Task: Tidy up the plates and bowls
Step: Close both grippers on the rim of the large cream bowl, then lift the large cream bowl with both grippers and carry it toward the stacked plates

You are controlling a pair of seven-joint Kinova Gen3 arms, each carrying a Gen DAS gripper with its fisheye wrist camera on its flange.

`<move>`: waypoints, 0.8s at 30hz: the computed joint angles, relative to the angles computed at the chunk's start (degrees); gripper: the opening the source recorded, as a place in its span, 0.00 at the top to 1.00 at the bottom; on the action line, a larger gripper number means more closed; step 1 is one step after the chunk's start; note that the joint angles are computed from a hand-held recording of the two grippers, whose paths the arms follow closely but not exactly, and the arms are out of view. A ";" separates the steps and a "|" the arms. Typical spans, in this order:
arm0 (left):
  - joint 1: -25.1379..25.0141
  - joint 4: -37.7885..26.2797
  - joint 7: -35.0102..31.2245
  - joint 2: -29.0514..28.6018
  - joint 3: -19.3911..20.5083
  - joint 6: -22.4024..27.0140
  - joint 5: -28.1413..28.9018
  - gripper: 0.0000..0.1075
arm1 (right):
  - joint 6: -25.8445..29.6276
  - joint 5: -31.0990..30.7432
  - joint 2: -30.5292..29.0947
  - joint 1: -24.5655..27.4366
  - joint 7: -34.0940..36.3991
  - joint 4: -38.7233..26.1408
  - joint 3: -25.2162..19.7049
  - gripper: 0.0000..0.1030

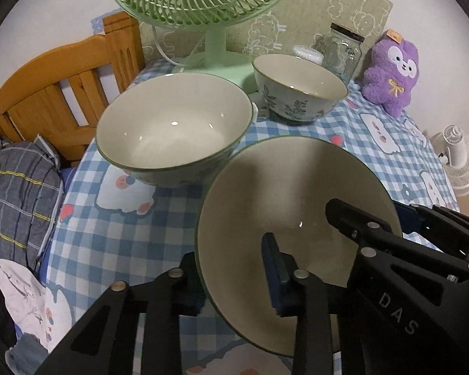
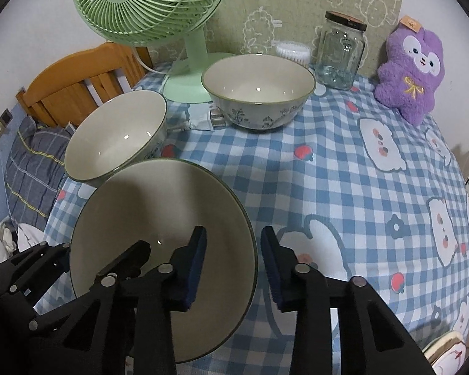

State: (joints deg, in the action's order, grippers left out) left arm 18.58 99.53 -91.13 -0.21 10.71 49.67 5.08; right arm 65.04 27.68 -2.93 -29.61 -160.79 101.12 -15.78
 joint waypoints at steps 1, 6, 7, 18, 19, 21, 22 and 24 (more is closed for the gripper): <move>0.09 0.10 0.49 0.10 0.08 -0.11 -0.38 0.76 | -0.31 -0.35 0.00 0.07 0.52 0.06 0.14 0.69; 0.90 0.29 4.73 0.09 0.63 -0.67 -4.02 0.85 | 1.10 -0.28 0.64 -0.14 1.75 -0.56 0.19 0.80; 0.95 0.14 5.29 0.16 0.62 -0.46 -4.30 0.86 | 1.18 -0.65 0.63 -0.08 1.98 -0.65 0.37 0.81; 1.45 -1.07 8.81 0.52 0.64 1.97 -5.42 0.86 | 1.89 -0.95 1.11 -0.15 3.71 -1.64 0.69 0.81; 1.50 -1.07 9.04 0.36 0.67 2.17 -5.55 0.86 | 1.81 -1.01 0.99 -0.18 3.57 -1.51 0.72 0.81; 1.71 -1.06 9.79 0.04 0.88 2.58 -6.25 0.86 | 1.63 -1.38 0.63 -0.19 3.32 -1.22 0.70 0.81; 1.80 -1.10 10.06 -0.05 0.97 2.71 -6.42 0.86 | 1.57 -1.60 0.39 -0.19 3.12 -1.04 0.63 0.81; 1.92 -0.87 10.38 -0.57 1.07 2.80 -6.58 0.86 | 1.82 -1.42 -0.08 -0.34 2.60 -0.78 0.19 0.81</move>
State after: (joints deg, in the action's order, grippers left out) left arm 20.49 98.65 -80.75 -0.78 11.77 52.47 -1.50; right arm 66.86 26.25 -3.01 -29.95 -158.19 100.34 -15.59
